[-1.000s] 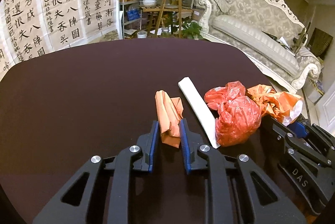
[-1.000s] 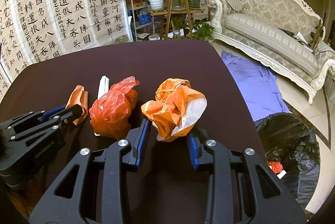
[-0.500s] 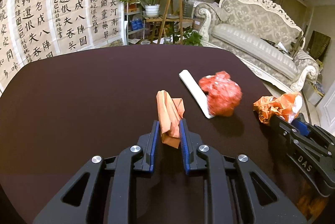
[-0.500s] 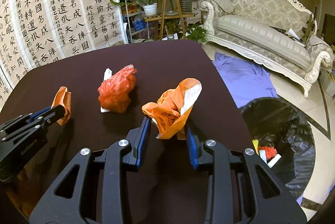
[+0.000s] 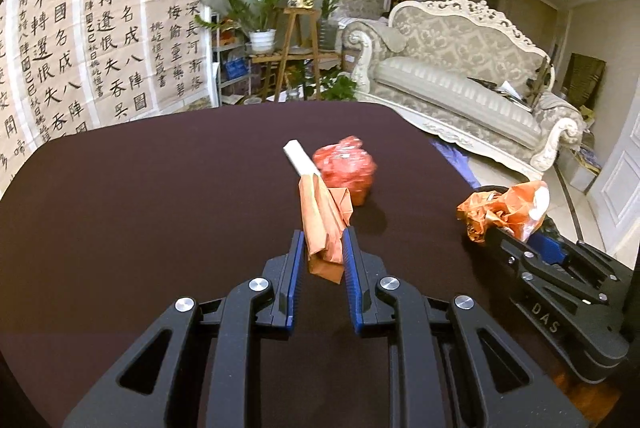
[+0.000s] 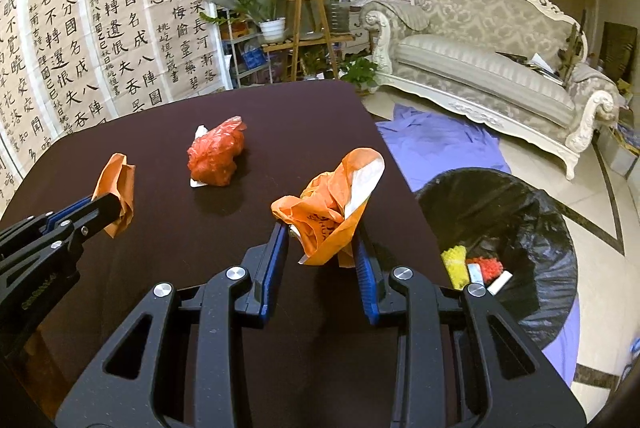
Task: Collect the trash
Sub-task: 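Carry the orange bag and tan paper over the bin with both tools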
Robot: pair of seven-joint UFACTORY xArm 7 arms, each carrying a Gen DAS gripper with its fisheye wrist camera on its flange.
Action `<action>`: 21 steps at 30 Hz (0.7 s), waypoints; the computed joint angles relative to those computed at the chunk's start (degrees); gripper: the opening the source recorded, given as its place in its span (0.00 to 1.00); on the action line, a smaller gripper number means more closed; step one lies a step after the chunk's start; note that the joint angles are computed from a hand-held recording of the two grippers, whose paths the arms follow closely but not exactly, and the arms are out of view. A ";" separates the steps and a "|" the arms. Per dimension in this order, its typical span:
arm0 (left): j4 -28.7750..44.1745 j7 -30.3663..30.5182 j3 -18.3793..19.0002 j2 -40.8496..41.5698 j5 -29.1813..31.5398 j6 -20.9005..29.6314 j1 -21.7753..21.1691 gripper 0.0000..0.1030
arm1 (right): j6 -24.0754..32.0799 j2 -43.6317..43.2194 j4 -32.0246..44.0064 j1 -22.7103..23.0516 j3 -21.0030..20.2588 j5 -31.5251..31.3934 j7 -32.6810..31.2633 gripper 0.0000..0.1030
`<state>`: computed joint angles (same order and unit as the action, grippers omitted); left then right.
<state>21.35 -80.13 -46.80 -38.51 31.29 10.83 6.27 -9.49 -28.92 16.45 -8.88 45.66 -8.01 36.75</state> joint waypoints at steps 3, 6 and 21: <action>1.78 -0.56 -2.03 0.89 0.58 0.20 1.17 0.20 | 0.25 -1.73 -1.37 1.00 -1.77 0.18 0.05 0.31; 3.36 -1.44 -4.28 1.80 1.24 -0.06 2.61 0.20 | 0.53 -3.56 -2.69 1.32 -3.43 0.12 0.06 0.31; 14.98 -0.49 -23.55 8.31 2.82 -3.88 20.73 0.20 | -0.76 -7.39 -8.55 -2.26 -10.64 0.60 -2.32 0.31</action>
<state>36.33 -80.62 -70.35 -30.20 34.11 6.95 27.00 -10.25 -36.31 7.90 -11.14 35.03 -7.41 34.42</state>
